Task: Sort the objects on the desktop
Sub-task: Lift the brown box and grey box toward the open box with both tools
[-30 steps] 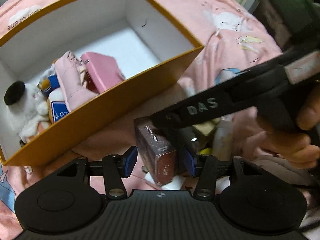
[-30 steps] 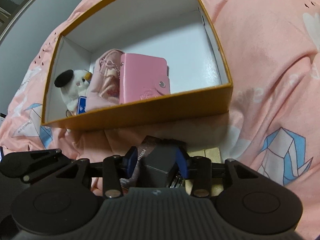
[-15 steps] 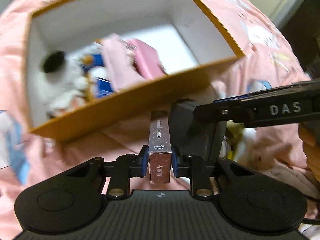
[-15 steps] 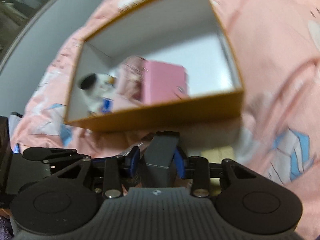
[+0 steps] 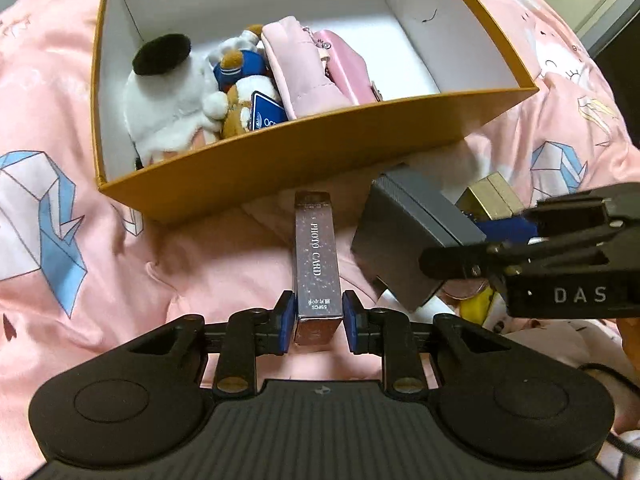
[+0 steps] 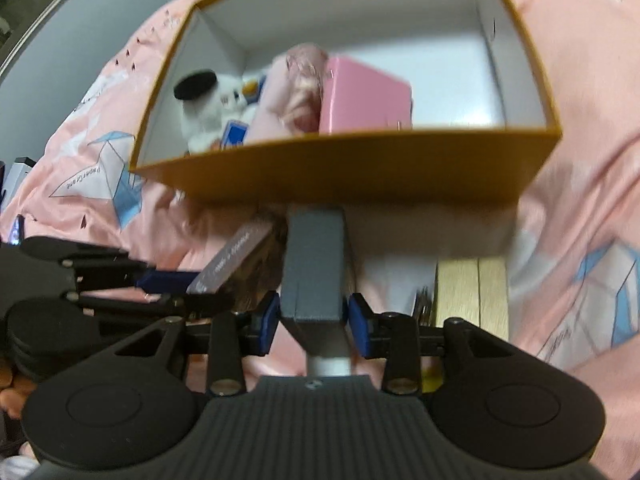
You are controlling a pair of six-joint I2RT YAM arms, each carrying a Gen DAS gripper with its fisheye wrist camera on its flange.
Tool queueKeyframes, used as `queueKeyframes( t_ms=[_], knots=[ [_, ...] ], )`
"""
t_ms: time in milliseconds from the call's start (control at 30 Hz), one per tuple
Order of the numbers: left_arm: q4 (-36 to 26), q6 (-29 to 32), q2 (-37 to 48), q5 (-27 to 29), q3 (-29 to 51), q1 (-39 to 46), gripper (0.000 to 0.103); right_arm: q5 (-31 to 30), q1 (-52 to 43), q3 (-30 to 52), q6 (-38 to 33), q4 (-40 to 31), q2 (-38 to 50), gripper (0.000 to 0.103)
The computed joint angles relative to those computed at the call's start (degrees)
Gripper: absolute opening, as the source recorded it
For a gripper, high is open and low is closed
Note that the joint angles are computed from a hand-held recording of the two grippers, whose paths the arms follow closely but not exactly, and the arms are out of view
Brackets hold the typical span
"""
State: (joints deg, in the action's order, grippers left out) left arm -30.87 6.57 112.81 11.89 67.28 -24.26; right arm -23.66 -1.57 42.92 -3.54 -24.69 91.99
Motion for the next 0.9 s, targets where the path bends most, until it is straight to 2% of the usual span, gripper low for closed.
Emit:
queueKeyframes(
  t_ms=[67, 200, 333, 433, 600, 633, 667, 733, 900],
  knots=[
    [-2.0, 1.6, 1.3, 0.7, 2.6, 0.5, 0.03, -0.7, -0.6, 2.6, -0.8, -2.4, 2.4, 0.041],
    [-7.8, 4.7, 5.1, 3.0, 9.0, 0.9, 0.046, -1.0, -0.5, 10.3, -2.8, -7.7, 9.3, 0.041],
    [-11.0, 5.7, 9.2, 2.1, 14.8, 0.6, 0.048, 0.6, 1.1, 15.2, -5.7, -10.1, 13.1, 0.043],
    [-12.2, 6.0, 10.9, 0.5, 16.9, -0.4, 0.046, 0.9, 1.3, 18.6, -6.4, -12.0, 16.0, 0.046],
    [-12.9, 7.0, 11.6, -1.1, 17.1, -1.6, 0.04, 2.2, 1.6, 21.8, -6.9, -13.1, 19.0, 0.046],
    [-12.6, 6.9, 11.6, -1.4, 16.8, -1.7, 0.039, 2.4, 1.7, 22.0, -6.9, -13.3, 19.3, 0.041],
    [-12.3, 6.9, 11.4, -1.5, 16.4, -1.8, 0.034, 2.5, 1.7, 21.9, -6.9, -13.4, 19.5, 0.036],
    [-11.8, 6.6, 11.0, -1.3, 15.7, -1.9, 0.027, 2.1, 1.3, 21.2, -7.2, -13.5, 19.0, 0.036],
    [-9.8, 5.0, 6.9, -1.0, 11.2, -1.8, 0.026, 0.8, -0.2, 16.3, -8.3, -13.1, 13.0, 0.035]
  ],
)
